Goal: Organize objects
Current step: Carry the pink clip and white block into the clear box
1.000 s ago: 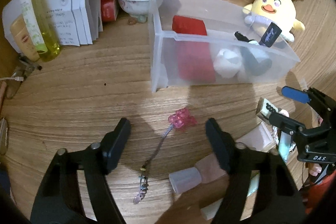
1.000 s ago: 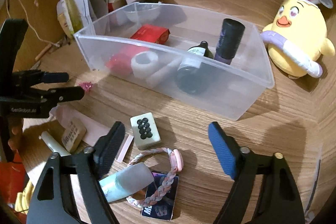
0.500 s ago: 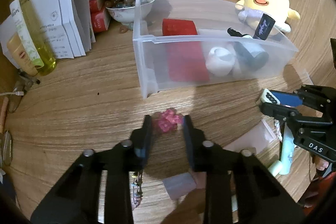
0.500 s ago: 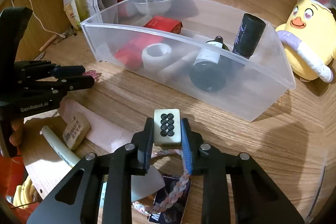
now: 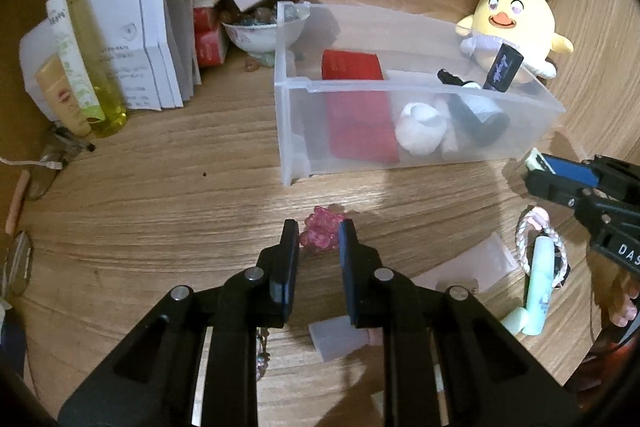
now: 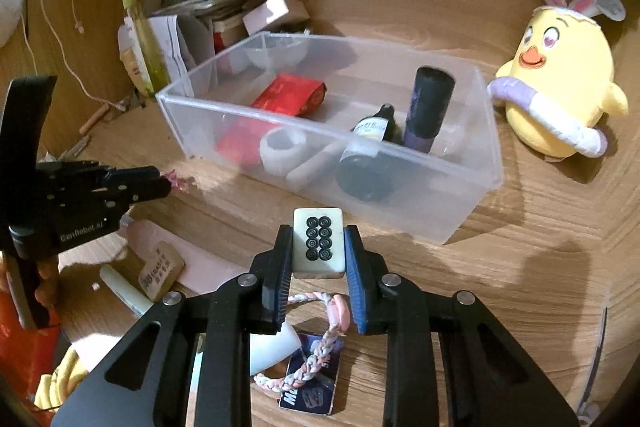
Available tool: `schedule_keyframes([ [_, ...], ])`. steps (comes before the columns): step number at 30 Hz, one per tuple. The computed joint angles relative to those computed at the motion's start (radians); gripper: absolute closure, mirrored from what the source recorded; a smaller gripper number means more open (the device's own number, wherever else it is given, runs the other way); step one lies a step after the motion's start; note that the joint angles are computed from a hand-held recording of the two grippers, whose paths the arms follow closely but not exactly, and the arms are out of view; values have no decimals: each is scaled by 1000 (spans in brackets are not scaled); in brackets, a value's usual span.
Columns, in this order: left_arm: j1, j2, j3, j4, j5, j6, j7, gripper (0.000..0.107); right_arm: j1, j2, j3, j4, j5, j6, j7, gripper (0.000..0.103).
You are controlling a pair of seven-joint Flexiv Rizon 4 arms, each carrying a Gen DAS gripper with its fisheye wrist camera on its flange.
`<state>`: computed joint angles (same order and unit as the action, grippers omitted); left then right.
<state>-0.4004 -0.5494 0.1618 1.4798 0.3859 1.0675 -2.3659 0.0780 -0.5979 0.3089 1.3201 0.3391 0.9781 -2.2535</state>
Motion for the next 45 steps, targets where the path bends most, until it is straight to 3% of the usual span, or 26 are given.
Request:
schedule_keyframes([
  [12, -58, 37, 45, -44, 128, 22, -115, 87, -24, 28, 24, -5, 63, 34, -33, 80],
  [32, -57, 52, 56, -148, 241, 70, -203, 87, -29, 14, 30, -92, 123, 70, -55, 80],
  [45, 1, -8, 39, -230, 112, 147, -90, 87, -3, -52, 4, -181, 40, 94, 9, 80],
])
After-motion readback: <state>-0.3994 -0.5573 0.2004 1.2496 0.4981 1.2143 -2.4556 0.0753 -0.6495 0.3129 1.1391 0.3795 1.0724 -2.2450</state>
